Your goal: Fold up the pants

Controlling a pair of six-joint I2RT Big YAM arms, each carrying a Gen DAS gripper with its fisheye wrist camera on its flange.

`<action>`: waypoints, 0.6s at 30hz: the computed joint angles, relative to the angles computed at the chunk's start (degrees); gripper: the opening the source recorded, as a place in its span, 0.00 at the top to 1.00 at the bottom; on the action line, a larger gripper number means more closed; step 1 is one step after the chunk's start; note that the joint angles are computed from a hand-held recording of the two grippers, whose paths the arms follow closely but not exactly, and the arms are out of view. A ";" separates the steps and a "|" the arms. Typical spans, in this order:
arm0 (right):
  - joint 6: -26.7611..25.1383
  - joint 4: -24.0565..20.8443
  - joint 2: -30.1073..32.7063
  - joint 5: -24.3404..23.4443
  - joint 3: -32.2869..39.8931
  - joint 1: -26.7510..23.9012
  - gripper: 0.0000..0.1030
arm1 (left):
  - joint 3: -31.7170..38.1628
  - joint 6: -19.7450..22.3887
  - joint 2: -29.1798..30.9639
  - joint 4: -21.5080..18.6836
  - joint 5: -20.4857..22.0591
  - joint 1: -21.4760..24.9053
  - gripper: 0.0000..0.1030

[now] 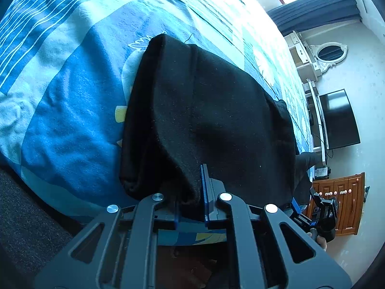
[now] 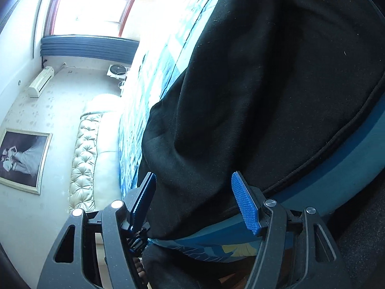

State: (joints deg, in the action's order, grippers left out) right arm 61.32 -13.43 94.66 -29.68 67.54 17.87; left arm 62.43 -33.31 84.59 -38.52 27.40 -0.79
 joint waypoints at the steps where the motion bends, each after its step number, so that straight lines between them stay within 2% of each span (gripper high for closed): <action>1: -0.65 -0.92 0.36 0.65 0.48 0.24 0.44 | 0.03 0.10 0.11 0.06 0.08 0.07 0.88; 4: -2.99 -2.57 2.22 0.53 2.23 1.01 0.56 | 0.41 -0.07 0.21 -0.07 -0.29 -0.25 0.88; 6: -3.47 -2.97 3.08 -0.38 2.72 0.99 0.81 | 0.44 0.11 -0.06 -0.19 -1.73 -0.34 0.88; 8: -3.38 -2.12 2.78 -0.80 2.26 1.17 0.90 | 0.22 0.32 -0.86 -0.08 -3.26 -0.22 0.89; 12: -4.20 -2.18 1.40 -0.26 1.23 1.90 0.92 | -0.11 0.95 -1.33 -0.44 -3.38 0.47 0.89; 18: -2.11 -1.60 2.61 -3.15 -0.09 1.78 0.93 | -1.25 2.48 -1.16 0.13 -1.01 1.77 0.90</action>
State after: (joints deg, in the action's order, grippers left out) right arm 59.21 -15.04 97.26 -32.84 67.45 19.66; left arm 61.18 -30.83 83.43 -38.39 26.39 0.97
